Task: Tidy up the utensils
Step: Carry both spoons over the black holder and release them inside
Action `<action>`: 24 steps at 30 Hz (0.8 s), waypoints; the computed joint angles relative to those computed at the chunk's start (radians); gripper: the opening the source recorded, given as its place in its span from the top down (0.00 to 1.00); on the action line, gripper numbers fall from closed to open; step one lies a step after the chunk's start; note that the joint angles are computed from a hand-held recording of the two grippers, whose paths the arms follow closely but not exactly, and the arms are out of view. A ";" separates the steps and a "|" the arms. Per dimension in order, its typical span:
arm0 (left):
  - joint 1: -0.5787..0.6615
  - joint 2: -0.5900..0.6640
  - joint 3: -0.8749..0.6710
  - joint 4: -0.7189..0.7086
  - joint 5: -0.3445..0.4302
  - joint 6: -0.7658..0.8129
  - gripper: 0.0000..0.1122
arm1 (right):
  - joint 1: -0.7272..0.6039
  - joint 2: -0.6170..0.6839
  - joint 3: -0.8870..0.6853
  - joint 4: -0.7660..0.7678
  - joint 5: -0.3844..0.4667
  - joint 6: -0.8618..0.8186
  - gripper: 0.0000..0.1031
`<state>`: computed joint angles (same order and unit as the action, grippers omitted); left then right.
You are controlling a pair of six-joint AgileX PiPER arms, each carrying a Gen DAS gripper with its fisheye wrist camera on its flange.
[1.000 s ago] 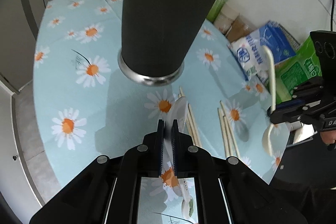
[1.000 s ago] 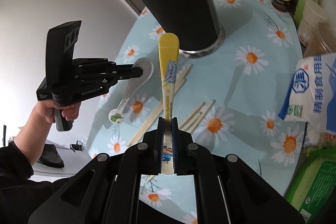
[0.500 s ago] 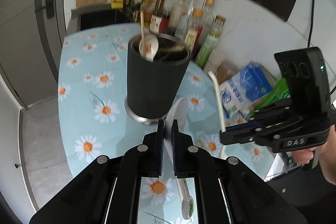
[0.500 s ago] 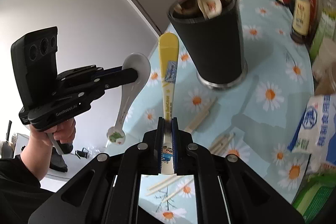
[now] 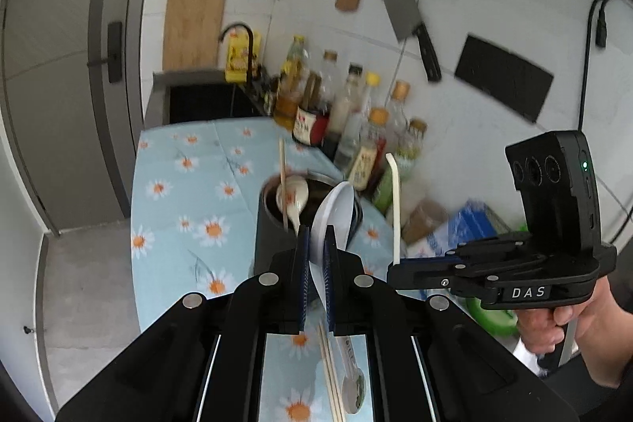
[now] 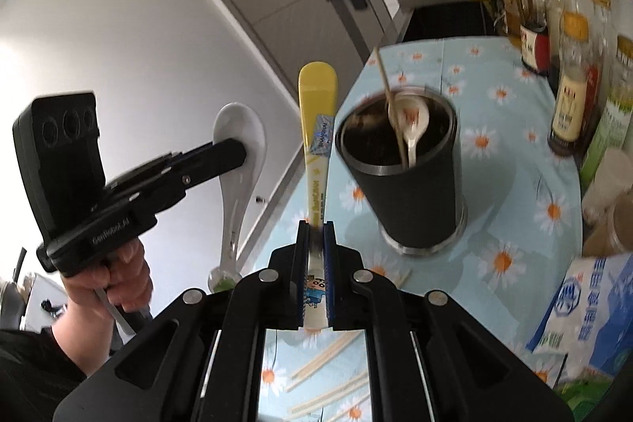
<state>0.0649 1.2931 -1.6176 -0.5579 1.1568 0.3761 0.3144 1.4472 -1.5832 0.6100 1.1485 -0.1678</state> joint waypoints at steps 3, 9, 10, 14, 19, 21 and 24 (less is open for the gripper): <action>-0.005 0.030 -0.044 -0.013 -0.050 -0.024 0.95 | -0.009 0.015 -0.038 0.008 -0.049 0.004 0.92; -0.025 0.097 -0.134 -0.012 -0.118 -0.060 0.95 | -0.016 0.017 -0.078 0.032 -0.177 -0.004 0.92; -0.029 0.111 -0.148 -0.012 -0.137 -0.062 0.95 | -0.018 0.022 -0.091 0.030 -0.187 -0.001 0.92; -0.047 0.145 -0.166 0.005 -0.225 -0.081 0.95 | -0.050 0.060 -0.139 0.053 -0.227 -0.008 0.92; -0.088 0.195 -0.200 0.073 -0.311 -0.130 0.95 | -0.066 0.118 -0.224 0.011 -0.246 0.039 0.92; -0.097 0.208 -0.203 0.065 -0.345 -0.126 0.95 | -0.070 0.131 -0.237 0.010 -0.254 0.044 0.92; -0.101 0.211 -0.178 0.021 -0.399 -0.090 0.95 | -0.074 0.155 -0.250 -0.001 -0.268 0.055 0.92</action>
<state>-0.0357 1.5039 -1.7955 -0.5369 0.7581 0.2860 0.2400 1.6024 -1.8331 0.6087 0.8809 -0.1125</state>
